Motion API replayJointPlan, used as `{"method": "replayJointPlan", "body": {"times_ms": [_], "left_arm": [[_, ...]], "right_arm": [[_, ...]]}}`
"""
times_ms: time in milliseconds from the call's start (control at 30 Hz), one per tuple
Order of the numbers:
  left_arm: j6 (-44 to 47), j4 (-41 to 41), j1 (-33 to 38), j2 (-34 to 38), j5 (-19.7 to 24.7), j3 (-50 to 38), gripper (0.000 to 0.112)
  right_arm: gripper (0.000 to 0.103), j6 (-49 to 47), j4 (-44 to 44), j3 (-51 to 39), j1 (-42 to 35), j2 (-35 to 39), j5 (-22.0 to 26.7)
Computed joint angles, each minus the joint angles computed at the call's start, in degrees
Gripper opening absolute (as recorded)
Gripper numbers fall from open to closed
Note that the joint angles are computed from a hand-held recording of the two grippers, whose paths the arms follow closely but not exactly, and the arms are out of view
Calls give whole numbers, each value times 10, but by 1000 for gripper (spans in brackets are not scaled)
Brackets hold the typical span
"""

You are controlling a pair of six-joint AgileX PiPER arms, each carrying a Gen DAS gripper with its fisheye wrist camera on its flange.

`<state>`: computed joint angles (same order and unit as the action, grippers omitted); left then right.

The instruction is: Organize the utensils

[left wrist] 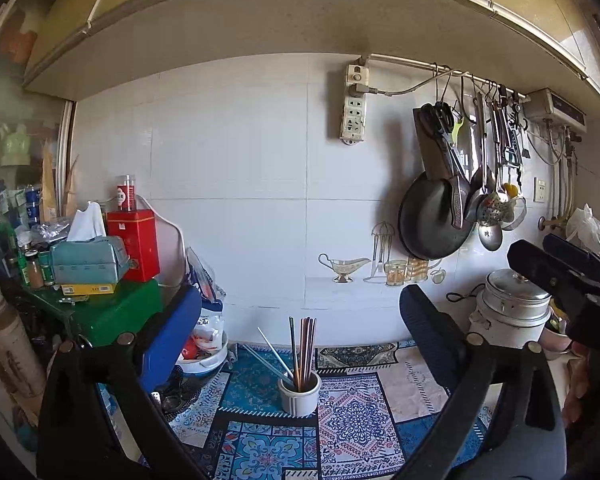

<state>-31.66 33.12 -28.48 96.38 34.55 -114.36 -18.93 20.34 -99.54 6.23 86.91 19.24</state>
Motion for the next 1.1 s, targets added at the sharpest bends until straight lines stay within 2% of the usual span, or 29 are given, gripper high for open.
{"method": "replayJointPlan", "body": {"times_ms": [33, 133, 400, 1100], "left_arm": [[-8, 7, -2, -10, -4, 16, 100], [-41, 41, -11, -35, -12, 58, 101], [-66, 54, -13, -66, -20, 113, 102], [-72, 54, -8, -70, -9, 120, 102]], "right_arm": [[103, 39, -47, 18, 8, -12, -12], [103, 104, -135, 49, 25, -36, -20], [103, 217, -281, 89, 64, -60, -13], [103, 201, -252, 83, 65, -57, 9]]}}
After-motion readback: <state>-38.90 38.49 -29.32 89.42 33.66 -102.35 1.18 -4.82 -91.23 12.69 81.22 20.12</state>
